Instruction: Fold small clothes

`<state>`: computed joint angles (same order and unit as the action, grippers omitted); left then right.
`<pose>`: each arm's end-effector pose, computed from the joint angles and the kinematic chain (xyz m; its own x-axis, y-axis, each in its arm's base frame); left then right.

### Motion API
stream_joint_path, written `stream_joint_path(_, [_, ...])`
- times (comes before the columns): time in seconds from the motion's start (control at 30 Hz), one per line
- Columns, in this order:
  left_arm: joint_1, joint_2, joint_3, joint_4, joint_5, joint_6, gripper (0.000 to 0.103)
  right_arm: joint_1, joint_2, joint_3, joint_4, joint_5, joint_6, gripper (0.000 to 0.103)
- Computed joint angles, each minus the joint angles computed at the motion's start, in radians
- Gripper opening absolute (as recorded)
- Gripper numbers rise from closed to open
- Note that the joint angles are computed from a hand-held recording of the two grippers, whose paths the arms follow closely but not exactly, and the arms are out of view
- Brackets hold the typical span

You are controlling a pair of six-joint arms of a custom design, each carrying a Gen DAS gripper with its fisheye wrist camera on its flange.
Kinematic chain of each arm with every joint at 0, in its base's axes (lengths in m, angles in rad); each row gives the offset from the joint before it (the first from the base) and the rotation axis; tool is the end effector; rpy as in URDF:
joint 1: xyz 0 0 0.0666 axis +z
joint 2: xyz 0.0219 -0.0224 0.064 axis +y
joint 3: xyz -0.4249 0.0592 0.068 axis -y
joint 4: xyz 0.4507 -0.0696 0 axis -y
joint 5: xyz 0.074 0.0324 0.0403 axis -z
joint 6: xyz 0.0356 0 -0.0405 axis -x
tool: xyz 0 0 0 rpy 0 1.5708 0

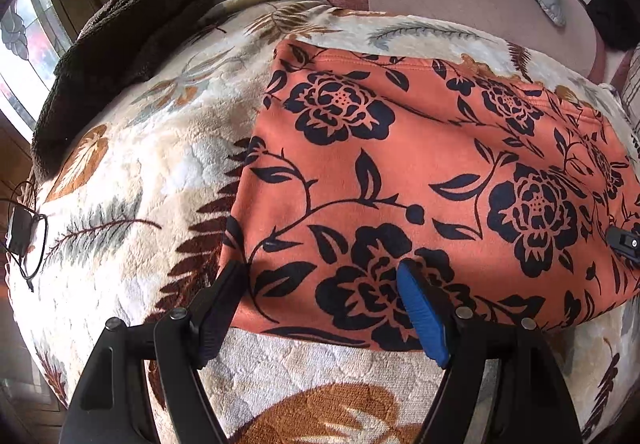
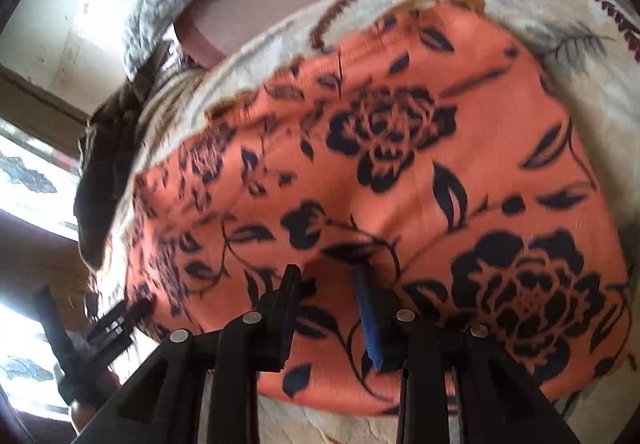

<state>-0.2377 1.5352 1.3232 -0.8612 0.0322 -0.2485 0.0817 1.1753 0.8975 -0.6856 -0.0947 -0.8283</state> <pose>0.5512 -0.1351 0.3664 -0.7662 0.4386 -0.4696 0.4526 0.8871 0.0900 0.4150 0.0370 0.3353 -0.6528 0.6825 -0.3287 0.5117 0.7173 0.4730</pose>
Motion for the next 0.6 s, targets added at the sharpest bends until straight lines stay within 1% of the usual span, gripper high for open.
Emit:
stream_joint_path(0.03, [0.003, -0.005, -0.011, 0.003, 0.0, -0.006, 0.079, 0.022, -0.024, -0.017, 0.007, 0.038, 0.008, 0.032])
stream_joint_path(0.07, [0.006, -0.011, -0.022, 0.009, 0.002, -0.013, 0.079, 0.04, -0.035, -0.02, -0.018, 0.052, 0.008, 0.032])
stream_joint_path(0.13, [0.011, -0.019, -0.034, 0.013, 0.013, -0.022, 0.079, 0.058, -0.058, -0.041, -0.044, 0.037, -0.024, 0.032])
stream_joint_path(0.17, [0.016, -0.021, -0.035, 0.007, 0.024, -0.024, 0.079, 0.059, -0.074, -0.065, -0.027, 0.032, -0.042, 0.032])
stream_joint_path(0.2, [0.023, -0.022, -0.035, 0.001, 0.043, -0.018, 0.079, 0.065, -0.098, -0.087, -0.005, 0.041, -0.057, 0.032])
stream_joint_path(0.27, [0.045, -0.028, -0.034, -0.014, 0.098, 0.013, 0.079, 0.063, -0.13, -0.101, -0.006, 0.037, -0.077, 0.031])
stream_joint_path(0.33, [0.064, -0.045, -0.041, -0.013, 0.144, 0.042, 0.079, 0.061, -0.168, -0.115, -0.005, 0.038, -0.121, 0.031])
stream_joint_path(0.4, [0.077, -0.076, -0.065, 0.04, 0.164, 0.055, 0.079, 0.066, -0.205, -0.128, 0.014, 0.058, -0.152, 0.031])
stream_joint_path(0.43, [0.08, -0.095, -0.08, 0.082, 0.165, 0.059, 0.079, 0.071, -0.217, -0.127, 0.018, 0.08, -0.152, 0.032])
stream_joint_path(0.5, [0.083, -0.121, -0.102, 0.159, 0.163, 0.067, 0.079, 0.081, -0.242, -0.132, 0.059, 0.119, -0.153, 0.032])
stream_joint_path(0.57, [0.082, -0.119, -0.103, 0.187, 0.152, 0.073, 0.079, 0.084, -0.243, -0.131, 0.11, 0.131, -0.164, 0.032])
stream_joint_path(0.6, [0.075, -0.103, -0.092, 0.177, 0.131, 0.067, 0.079, 0.086, -0.229, -0.124, 0.121, 0.135, -0.171, 0.032])
